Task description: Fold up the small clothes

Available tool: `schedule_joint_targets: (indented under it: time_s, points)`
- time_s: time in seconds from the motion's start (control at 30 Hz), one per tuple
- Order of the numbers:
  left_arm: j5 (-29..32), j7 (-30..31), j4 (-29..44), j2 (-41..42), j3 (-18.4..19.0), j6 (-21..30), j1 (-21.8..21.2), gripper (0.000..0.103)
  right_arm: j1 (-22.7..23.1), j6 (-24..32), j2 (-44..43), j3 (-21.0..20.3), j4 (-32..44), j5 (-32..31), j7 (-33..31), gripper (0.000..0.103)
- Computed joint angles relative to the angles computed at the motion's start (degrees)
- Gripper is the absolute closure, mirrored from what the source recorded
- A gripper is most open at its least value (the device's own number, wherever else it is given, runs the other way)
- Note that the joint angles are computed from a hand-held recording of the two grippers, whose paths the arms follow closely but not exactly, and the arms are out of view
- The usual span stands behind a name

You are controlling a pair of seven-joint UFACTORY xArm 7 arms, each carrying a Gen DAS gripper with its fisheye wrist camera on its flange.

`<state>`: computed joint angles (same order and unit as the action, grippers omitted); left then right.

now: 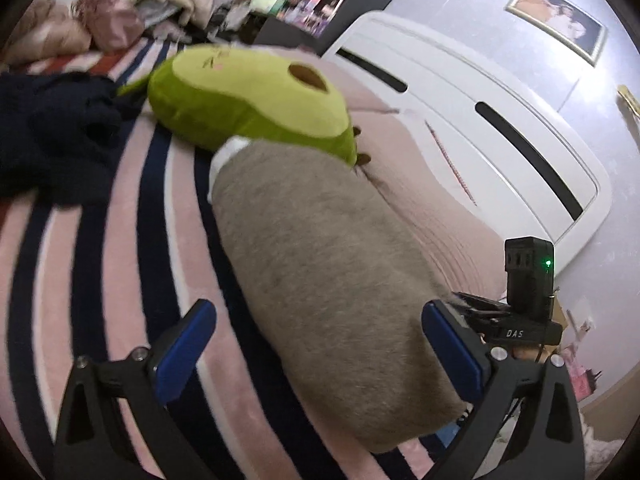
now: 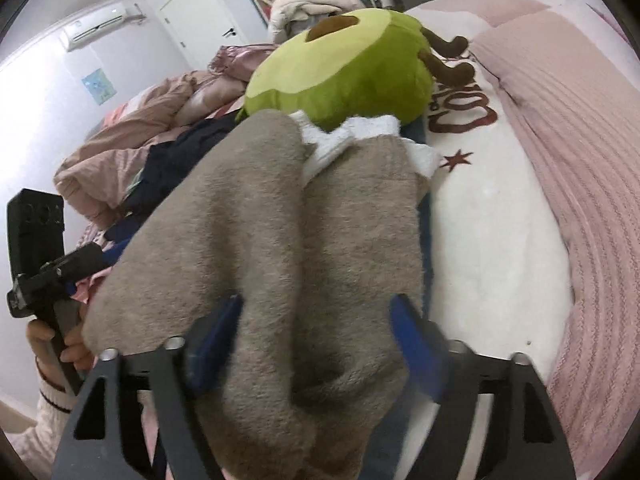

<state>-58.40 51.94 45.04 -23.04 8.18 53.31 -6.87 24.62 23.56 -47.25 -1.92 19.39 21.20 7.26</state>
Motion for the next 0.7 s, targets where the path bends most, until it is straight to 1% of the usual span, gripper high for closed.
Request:
schedule_joint_targets:
  time_s: [0.03, 0.1, 0.13, 0.2, 0.23, 0.3, 0.37, 0.4, 0.43, 0.47, 0.5, 0.53, 0.57, 0.63, 0.67, 0.7]
  points:
    - [-0.2, -0.4, 0.6, 1.3, 0.4, 1.3, -0.2, 0.001, 0.0, 0.2, 0.1, -0.6, -0.1, 0.1, -0.3, 0.019]
    - [-1.0, -0.6, 1.3, 2.9, 0.4, 2.7, -0.1, 0.001, 0.6, 0.4, 0.1, -1.9, -0.3, 1.1, -0.9, 0.010]
    - [-2.0, -0.4, 1.8, 4.0, 0.7, 4.1, -0.1, 0.001, 1.3, 0.6, 0.5, -3.1, -0.3, 1.9, -1.6, 0.004]
    - [-3.3, -0.9, 3.0, 6.1, 0.4, 6.2, 0.5, 0.001, 5.2, 0.6, 1.3, -8.5, -0.4, 6.7, -4.9, 0.002]
    - [-3.8, -1.5, 3.7, 7.2, 0.1, 7.1, 0.9, 0.001, 8.8, 0.4, 1.7, -13.0, -0.4, 10.7, -8.5, 0.002]
    - [-4.8, -2.4, 5.1, 9.5, -0.7, 9.2, 1.5, 0.001, 14.7, 0.4, 2.4, -20.3, -0.1, 17.6, -15.4, 0.002]
    - [-5.7, -3.6, 6.5, 12.0, -1.7, 11.8, 2.1, 0.002, 20.3, 0.3, 2.8, -26.3, 0.4, 24.0, -22.5, 0.004]
    - [-5.9, -3.8, 6.8, 12.6, -2.3, 12.2, 2.5, 0.003, 22.2, 0.3, 2.8, -28.1, 0.6, 26.5, -25.2, 0.012]
    - [-5.9, -4.2, 6.7, 12.8, -3.2, 11.6, 2.7, 0.009, 24.2, 0.4, 2.5, -29.9, 0.7, 29.3, -27.9, 0.022]
    - [-5.7, -4.4, 6.5, 12.6, -4.0, 10.6, 2.8, 0.014, 26.3, 0.4, 2.2, -31.4, 0.9, 32.2, -30.4, 0.027]
    - [-5.5, -4.6, 6.2, 12.1, -4.5, 9.7, 2.9, 0.017, 26.8, 0.4, 2.3, -31.6, 1.0, 33.8, -31.9, 0.036]
    - [-5.4, -4.5, 5.8, 11.5, -4.6, 9.8, 3.0, 0.025, 26.7, -0.1, 2.2, -30.5, 0.9, 34.9, -32.7, 0.041]
    - [-5.5, -4.3, 5.5, 10.9, -4.4, 10.0, 3.2, 0.033, 25.9, -0.7, 2.0, -28.7, 0.7, 35.4, -33.0, 0.043]
    - [-5.3, -3.6, 4.5, 8.6, -3.6, 10.8, 3.6, 0.040, 24.3, -1.1, 0.7, -25.3, 0.3, 36.6, -33.4, 0.050]
    - [-5.2, -3.0, 3.8, 7.2, -3.0, 11.7, 3.9, 0.042, 23.8, -1.2, 0.0, -23.8, 0.1, 37.5, -33.6, 0.051]
    - [-5.0, -2.8, 3.2, 6.1, -2.6, 12.2, 4.0, 0.043, 23.5, -1.2, -0.9, -21.9, -0.2, 38.6, -33.4, 0.055]
